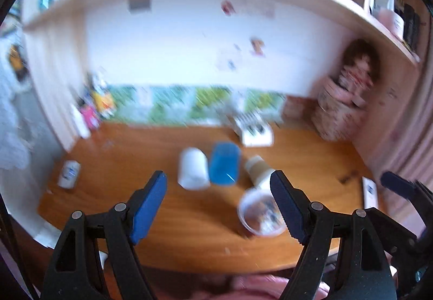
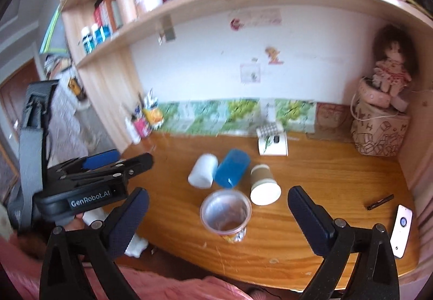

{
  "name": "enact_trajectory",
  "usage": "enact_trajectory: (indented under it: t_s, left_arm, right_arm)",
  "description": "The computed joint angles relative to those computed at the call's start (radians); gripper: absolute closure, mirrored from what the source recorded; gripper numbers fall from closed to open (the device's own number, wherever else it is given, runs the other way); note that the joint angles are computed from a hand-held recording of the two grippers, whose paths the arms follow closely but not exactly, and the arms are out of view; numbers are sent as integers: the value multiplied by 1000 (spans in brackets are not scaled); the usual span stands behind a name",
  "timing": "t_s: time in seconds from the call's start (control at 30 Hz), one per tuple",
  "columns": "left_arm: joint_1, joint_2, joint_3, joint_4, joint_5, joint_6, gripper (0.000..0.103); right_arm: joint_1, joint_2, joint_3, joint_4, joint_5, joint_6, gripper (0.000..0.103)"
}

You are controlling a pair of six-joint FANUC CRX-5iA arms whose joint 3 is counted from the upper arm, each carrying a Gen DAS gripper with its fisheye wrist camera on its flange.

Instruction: Flip cup upright

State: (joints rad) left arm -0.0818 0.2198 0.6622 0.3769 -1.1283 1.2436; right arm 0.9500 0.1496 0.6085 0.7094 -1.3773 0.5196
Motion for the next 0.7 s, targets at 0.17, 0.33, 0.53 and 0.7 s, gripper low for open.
enact_trajectory:
  t_s: [0.17,0.33,0.53,0.7]
  left_arm:
    - [-8,-83,-105,-63,159,34,20]
    - [-20,-124,-166,-82,241,10,5]
    - [-41,-137,-171,-146,287,35,2]
    - [-53,-130,-150,-203,293,76,2]
  right_arm:
    - [33,29,-29,161,-68,-125,0]
    - [60,6,-108,284,-96,-233,0]
    - [45,-18,-150,305,-108,-325,0]
    - [25,-4,-123,265,-99,-299,0]
